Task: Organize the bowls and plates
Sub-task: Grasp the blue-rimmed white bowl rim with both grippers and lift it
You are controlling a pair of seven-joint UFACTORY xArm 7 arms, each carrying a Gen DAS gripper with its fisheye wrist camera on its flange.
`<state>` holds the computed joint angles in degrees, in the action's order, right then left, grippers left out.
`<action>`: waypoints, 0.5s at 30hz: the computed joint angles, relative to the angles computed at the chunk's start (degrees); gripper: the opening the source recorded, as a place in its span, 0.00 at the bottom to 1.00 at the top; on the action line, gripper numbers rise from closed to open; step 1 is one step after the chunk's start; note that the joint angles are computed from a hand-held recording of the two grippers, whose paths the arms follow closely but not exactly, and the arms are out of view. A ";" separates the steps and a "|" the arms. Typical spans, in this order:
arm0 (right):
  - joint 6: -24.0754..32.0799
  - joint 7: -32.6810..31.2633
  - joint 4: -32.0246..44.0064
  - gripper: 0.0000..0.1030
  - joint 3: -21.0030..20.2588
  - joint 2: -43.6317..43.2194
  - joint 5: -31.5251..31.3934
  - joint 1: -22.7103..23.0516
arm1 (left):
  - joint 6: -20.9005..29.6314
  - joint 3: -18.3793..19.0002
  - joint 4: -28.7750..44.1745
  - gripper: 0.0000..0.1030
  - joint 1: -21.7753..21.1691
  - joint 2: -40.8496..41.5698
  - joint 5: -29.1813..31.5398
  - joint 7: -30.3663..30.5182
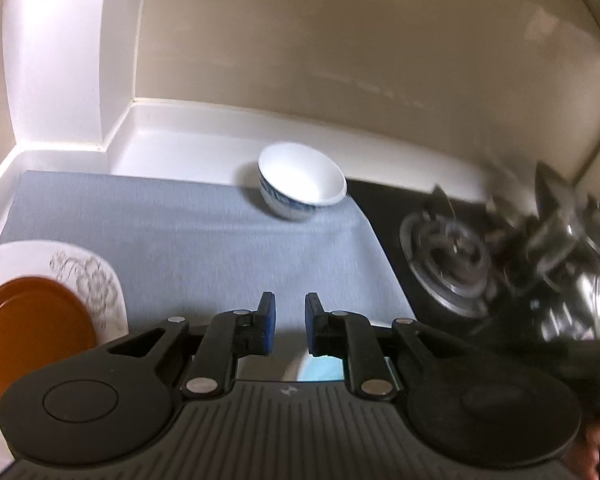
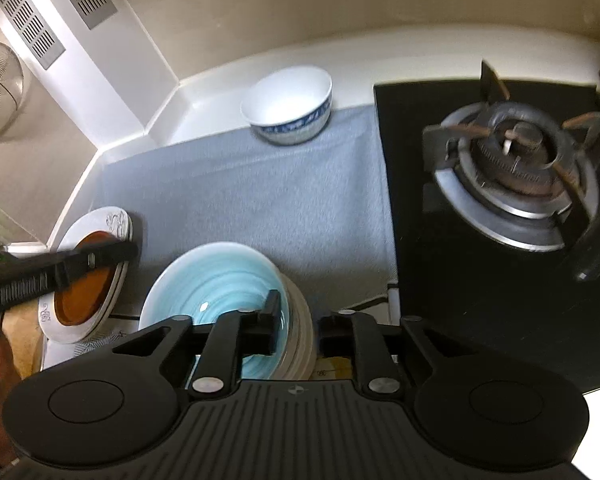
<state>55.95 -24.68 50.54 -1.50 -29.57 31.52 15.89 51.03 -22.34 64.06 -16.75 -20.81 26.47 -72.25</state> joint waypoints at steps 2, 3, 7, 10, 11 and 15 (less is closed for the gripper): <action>-1.00 0.21 -0.30 0.22 0.24 -0.90 -0.07 -0.14 | -2.59 1.89 -0.28 0.17 0.58 0.88 -0.69 1.02; -1.49 0.59 -0.54 0.22 0.26 -1.41 0.09 -0.17 | -3.88 2.74 -0.41 0.17 0.98 1.36 -0.90 1.58; -3.09 3.08 -0.84 0.22 0.63 -2.75 -0.35 -0.44 | -9.48 5.97 0.16 0.17 3.09 5.02 -1.52 3.56; -3.74 5.62 -1.03 0.22 1.03 -3.93 -1.60 -0.72 | -13.99 8.46 1.56 0.20 4.48 8.94 -2.03 5.43; -3.47 6.74 -0.88 0.22 1.35 -4.18 -2.53 -0.94 | -14.93 9.05 2.35 0.24 4.82 10.33 -2.07 5.72; -3.04 11.09 -1.00 0.22 2.54 -5.68 -5.81 -1.48 | -19.96 11.82 5.21 0.36 5.14 16.32 -3.67 8.05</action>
<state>52.91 -13.59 49.53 1.04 -35.26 25.71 14.41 31.07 -10.52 69.27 -11.60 -4.49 22.80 -64.20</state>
